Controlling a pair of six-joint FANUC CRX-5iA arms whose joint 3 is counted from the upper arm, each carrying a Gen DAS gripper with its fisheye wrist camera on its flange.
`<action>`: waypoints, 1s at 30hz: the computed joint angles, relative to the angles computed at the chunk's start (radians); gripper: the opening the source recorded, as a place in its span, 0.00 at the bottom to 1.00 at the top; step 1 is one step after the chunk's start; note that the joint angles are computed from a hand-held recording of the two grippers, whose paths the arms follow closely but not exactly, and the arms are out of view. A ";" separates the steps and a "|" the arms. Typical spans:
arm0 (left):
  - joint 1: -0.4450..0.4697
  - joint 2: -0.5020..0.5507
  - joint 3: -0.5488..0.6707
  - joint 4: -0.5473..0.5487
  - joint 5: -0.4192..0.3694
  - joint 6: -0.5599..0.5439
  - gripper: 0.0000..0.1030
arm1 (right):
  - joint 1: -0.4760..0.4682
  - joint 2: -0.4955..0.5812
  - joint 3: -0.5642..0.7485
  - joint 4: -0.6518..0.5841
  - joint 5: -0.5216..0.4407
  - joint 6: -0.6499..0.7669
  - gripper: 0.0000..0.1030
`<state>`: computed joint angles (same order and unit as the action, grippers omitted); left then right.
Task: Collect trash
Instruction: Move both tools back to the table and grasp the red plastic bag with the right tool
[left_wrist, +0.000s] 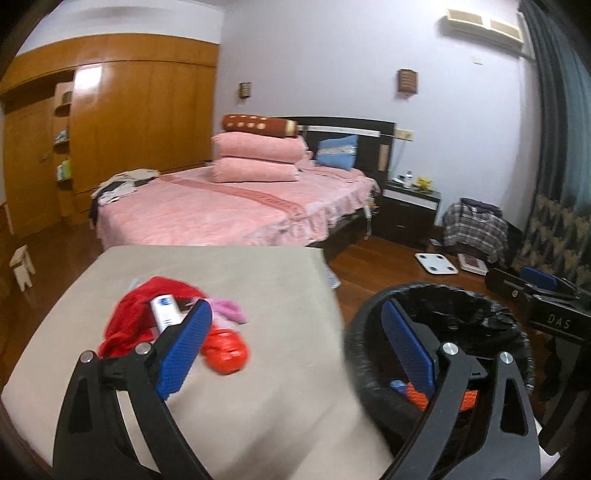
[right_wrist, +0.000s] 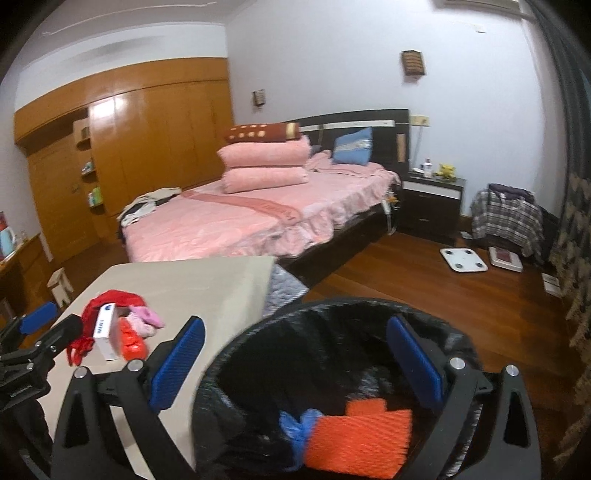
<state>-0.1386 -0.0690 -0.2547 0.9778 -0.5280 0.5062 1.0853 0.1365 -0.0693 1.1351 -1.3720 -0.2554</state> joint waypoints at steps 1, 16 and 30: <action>0.014 0.001 0.000 -0.006 0.006 0.008 0.88 | -0.008 0.017 0.019 0.002 0.022 0.015 0.94; 0.148 0.049 0.036 -0.087 0.061 0.063 0.88 | -0.080 0.239 0.256 -0.024 0.225 0.160 0.94; 0.214 0.128 0.068 -0.158 0.062 0.104 0.88 | -0.121 0.433 0.481 -0.170 0.303 0.327 0.94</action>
